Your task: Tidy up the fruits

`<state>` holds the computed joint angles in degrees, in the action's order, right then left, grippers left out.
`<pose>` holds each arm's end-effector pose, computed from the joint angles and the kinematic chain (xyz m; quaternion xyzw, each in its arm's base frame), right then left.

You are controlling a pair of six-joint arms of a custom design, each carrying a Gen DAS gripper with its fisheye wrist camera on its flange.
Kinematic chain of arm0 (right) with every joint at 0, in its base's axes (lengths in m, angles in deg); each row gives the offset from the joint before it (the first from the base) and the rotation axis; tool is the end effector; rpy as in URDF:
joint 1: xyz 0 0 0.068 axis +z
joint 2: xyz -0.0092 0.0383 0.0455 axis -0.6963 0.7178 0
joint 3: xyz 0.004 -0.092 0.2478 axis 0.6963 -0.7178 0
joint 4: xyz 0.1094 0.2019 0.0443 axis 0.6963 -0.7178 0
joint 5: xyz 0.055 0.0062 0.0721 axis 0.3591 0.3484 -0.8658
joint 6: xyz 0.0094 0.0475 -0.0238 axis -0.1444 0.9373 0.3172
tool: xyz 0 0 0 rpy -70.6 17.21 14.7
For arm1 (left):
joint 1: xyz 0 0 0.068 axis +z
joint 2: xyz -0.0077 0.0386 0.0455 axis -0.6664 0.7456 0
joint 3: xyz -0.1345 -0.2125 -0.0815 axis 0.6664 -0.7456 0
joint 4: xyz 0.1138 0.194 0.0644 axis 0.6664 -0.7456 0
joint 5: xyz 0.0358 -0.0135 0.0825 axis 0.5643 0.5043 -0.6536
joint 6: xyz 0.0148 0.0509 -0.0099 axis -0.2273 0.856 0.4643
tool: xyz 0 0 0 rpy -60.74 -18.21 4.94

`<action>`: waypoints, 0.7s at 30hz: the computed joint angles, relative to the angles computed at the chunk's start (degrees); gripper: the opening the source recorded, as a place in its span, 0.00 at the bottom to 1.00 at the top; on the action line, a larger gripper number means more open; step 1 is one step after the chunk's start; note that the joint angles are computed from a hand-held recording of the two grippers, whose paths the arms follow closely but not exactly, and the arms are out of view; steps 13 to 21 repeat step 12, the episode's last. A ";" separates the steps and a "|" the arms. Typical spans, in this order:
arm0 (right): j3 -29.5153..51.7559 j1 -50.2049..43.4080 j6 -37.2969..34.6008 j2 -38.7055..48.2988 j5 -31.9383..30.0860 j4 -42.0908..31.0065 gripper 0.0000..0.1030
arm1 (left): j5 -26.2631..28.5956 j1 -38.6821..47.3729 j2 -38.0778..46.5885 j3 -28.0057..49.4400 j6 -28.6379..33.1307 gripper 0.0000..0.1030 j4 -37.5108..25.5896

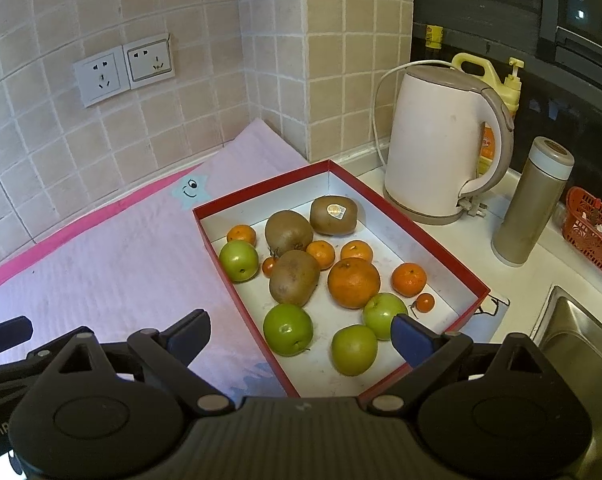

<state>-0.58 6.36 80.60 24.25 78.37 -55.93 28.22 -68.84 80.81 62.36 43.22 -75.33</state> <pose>0.2356 0.2597 0.2310 -0.0606 0.9160 0.0483 0.3936 0.1849 -0.0783 0.2578 -0.0639 0.9037 0.0063 0.4232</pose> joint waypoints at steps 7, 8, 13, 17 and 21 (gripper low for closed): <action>0.00 0.15 -0.23 0.09 -0.07 0.13 0.95 | -1.89 -1.12 -0.91 -0.95 0.92 0.81 1.17; 0.00 0.06 -0.44 0.09 -0.26 0.22 0.95 | -3.89 -2.08 -1.04 -1.10 0.23 0.81 1.17; 0.32 0.05 -1.12 0.37 -0.72 0.46 0.95 | -5.32 -1.81 -1.98 -1.28 0.16 0.81 0.76; 0.32 0.05 -1.12 0.37 -0.72 0.46 0.95 | -5.32 -1.81 -1.98 -1.28 0.16 0.81 0.76; 0.32 0.05 -1.12 0.37 -0.72 0.46 0.95 | -5.32 -1.81 -1.98 -1.28 0.16 0.81 0.76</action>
